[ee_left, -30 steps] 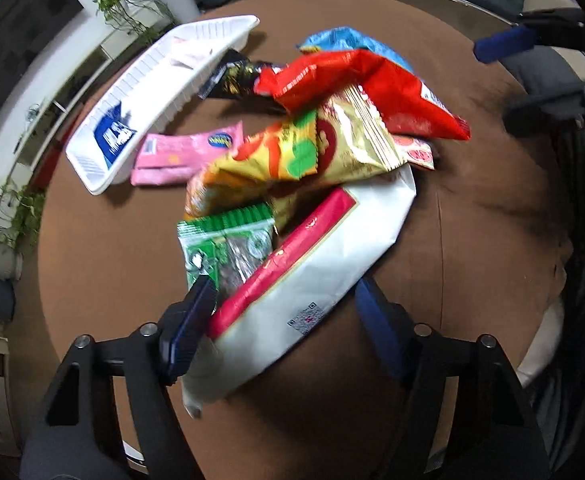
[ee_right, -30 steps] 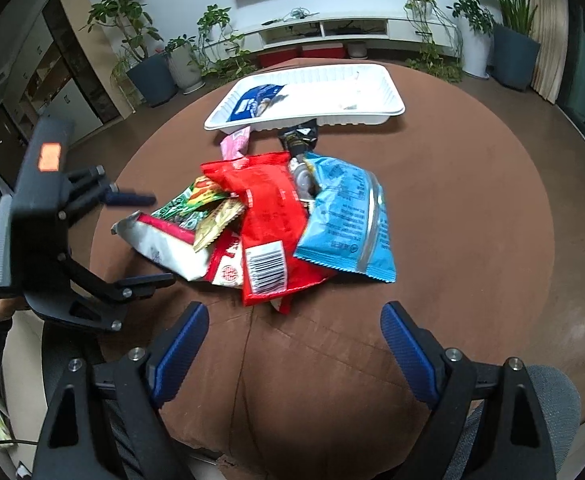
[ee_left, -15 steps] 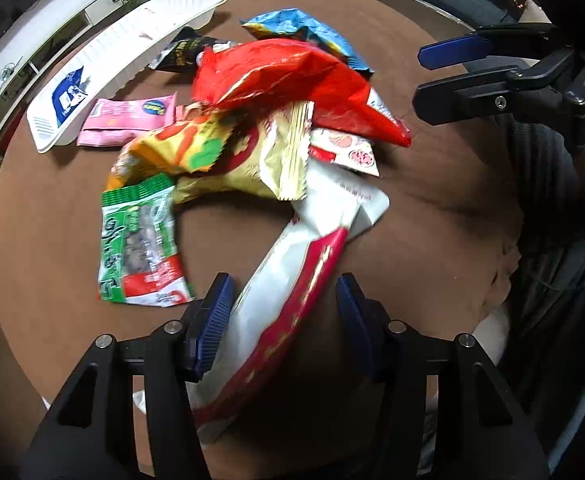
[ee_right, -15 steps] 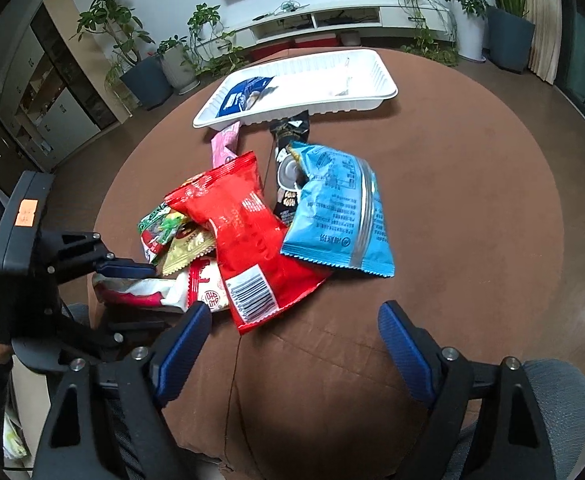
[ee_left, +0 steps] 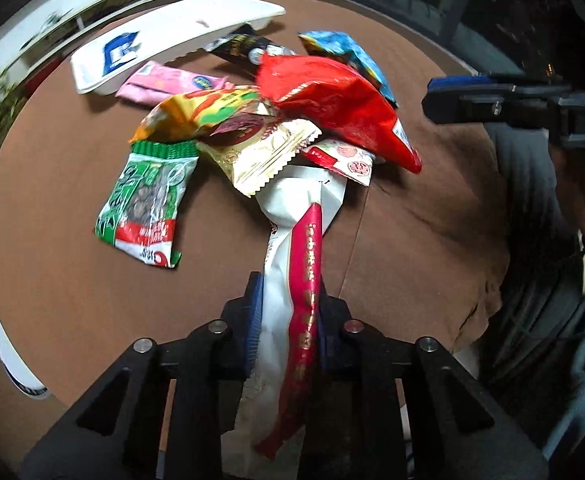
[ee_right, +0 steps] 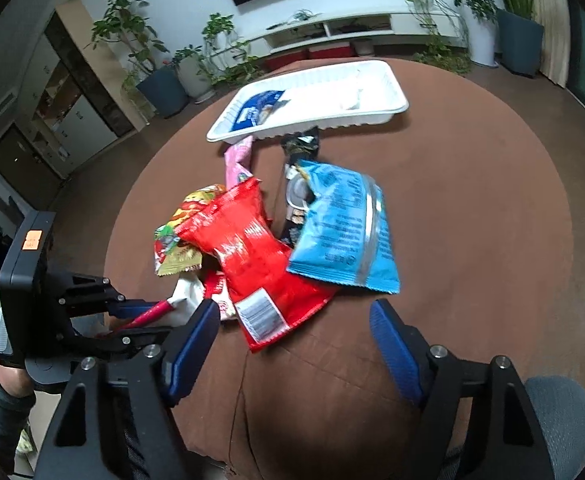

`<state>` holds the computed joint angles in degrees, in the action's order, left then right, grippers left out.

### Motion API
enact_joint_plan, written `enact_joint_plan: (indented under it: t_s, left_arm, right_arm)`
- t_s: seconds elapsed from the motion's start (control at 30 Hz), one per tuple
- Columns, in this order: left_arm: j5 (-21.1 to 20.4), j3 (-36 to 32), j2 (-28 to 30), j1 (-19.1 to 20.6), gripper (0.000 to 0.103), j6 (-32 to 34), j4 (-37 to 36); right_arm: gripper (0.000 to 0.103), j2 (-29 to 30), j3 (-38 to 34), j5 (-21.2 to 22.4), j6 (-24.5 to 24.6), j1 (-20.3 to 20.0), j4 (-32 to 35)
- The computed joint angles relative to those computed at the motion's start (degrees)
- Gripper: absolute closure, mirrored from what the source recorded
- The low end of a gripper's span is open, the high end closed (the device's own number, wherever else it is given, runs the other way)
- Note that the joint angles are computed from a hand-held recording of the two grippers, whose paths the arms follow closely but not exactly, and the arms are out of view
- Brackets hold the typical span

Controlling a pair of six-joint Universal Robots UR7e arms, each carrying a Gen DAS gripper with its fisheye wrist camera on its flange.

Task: Organize snacks
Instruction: 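Grasp the white-red packet with the left gripper while the right gripper grasps the red chip bag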

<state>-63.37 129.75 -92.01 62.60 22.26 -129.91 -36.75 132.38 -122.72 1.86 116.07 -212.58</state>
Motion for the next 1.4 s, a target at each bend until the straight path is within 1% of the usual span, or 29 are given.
enact_joint_plan:
  t_s: [0.07,0.13,0.2,0.3,0.43,0.5,0.7,0.77,0.87,1.0,1.1,1.17,1.2,1.4]
  left_arm:
    - [-1.27,0.37,-1.16,0.74,0.085,-0.86,-0.11]
    - [-3.54,-0.11,-1.92,1.54,0.085,-2.29,0.94]
    - [-5.49,-0.91,-2.02,2.09,0.085,-3.61,1.53]
    - [-7.45,-0.85,-2.72,2.62,0.085,-5.19,1.64]
    - [-8.97,-0.59,-3.32,2.81,0.085,-6.76,1.75]
    - [-9.81,-0.54,-3.65,2.94,0.085,-7.35,1.50]
    - [-13.27,-0.16,-5.55,4.13,0.085,-9.32,1.14]
    - [-14.40,-0.07,-5.78,4.70,0.085,-9.81,0.95]
    - [-15.86,0.02,-6.18,5.44,0.085,-10.47,1.11]
    - [-15.80,0.40,-6.73,5.11,0.085,-10.68,1.26]
    - [-15.18,1.07,-7.19,4.32,0.085,-11.07,1.21]
    - [-13.02,2.11,-7.92,2.83,0.085,-11.50,1.06]
    - [-12.02,2.60,-8.21,2.15,0.085,-11.66,0.86]
    - [-5.56,4.76,-10.12,-1.66,0.085,-13.53,-0.39]
  right_arm:
    - [0.032,0.30,-0.74,0.49,-1.79,0.22,0.68]
    - [0.037,0.83,-1.67,1.48,-5.01,0.41,0.52]
    - [0.039,0.89,-2.56,1.90,-6.30,0.31,1.55]
    - [0.040,0.92,-3.81,2.76,-7.62,-0.16,2.43]
    - [0.042,0.90,-5.50,2.43,-9.48,-0.52,5.02]
    - [0.043,1.01,-6.53,1.56,-10.61,-0.47,7.11]
    - [0.044,1.48,-8.27,0.80,-14.92,-0.06,10.81]
    - [0.046,1.49,-8.54,1.04,-16.02,0.30,11.36]
    - [0.047,1.43,-8.89,1.46,-18.50,1.12,11.40]
    - [0.049,2.50,-10.50,-1.71,-20.32,1.74,13.69]
    - [0.049,2.34,-10.68,-2.25,-20.65,1.19,15.03]
    - [0.049,2.26,-10.73,-2.68,-21.16,1.19,15.67]
    - [0.049,2.28,-11.08,-3.70,-21.02,1.33,16.98]
    - [0.049,3.83,-12.20,-7.99,-21.11,1.72,19.22]
